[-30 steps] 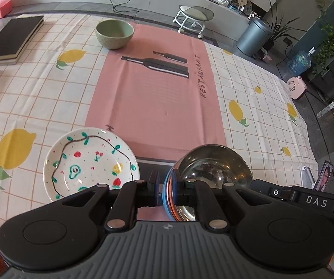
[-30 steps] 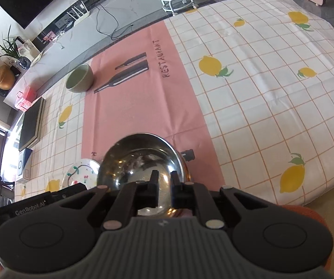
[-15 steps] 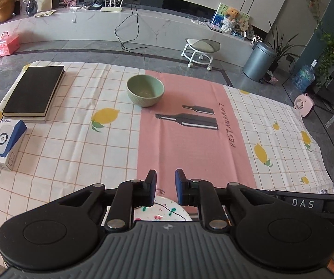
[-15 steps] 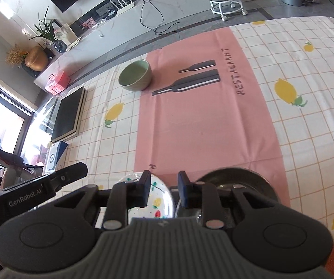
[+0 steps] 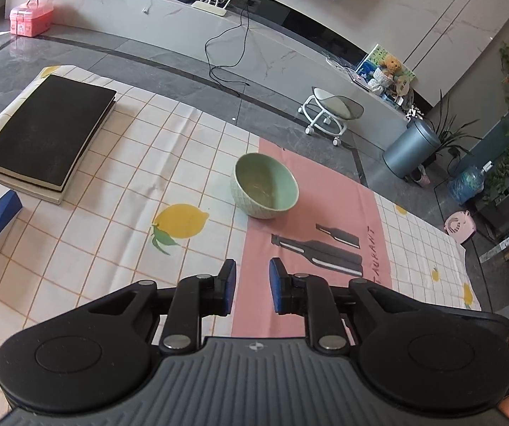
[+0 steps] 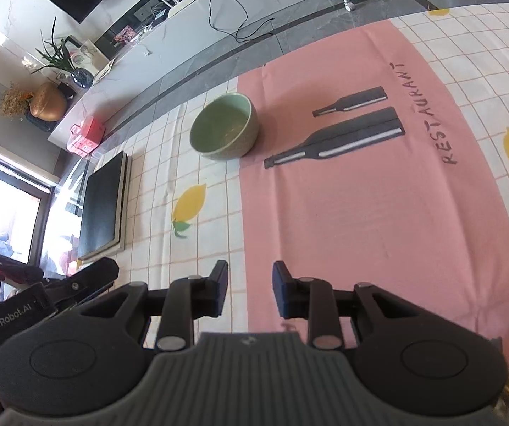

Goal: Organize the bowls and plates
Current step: 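Move both grippers to the pale green bowl rim and grip it, then lift the pale green bowl and lower it into the nested steel bowls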

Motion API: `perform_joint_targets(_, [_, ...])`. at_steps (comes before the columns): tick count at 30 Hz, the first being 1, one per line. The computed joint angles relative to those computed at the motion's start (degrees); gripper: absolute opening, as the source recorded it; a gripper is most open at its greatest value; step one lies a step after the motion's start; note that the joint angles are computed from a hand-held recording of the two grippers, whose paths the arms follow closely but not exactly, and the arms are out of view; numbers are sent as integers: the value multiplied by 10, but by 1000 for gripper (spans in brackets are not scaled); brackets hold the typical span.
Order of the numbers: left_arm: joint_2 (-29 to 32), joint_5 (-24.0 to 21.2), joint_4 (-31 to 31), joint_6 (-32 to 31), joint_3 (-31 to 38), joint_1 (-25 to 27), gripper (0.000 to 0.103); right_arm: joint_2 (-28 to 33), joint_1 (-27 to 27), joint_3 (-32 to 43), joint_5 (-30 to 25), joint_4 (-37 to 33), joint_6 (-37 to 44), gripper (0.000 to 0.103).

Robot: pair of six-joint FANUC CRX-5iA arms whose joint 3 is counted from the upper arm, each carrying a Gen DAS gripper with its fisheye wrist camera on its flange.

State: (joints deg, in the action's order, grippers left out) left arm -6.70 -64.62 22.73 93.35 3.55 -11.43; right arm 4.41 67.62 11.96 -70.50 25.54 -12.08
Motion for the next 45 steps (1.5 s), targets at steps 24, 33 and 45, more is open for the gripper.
perform_joint_targets(24, [217, 23, -84, 43, 173, -55, 29, 183, -158, 159, 11, -50, 145, 23])
perform_joint_targets(33, [233, 13, -94, 62, 189, -59, 16, 198, -168, 169, 10, -65, 154, 12])
perform_joint_targets(45, [211, -21, -126, 79, 195, -67, 9, 191, -160, 178, -10, -83, 155, 10])
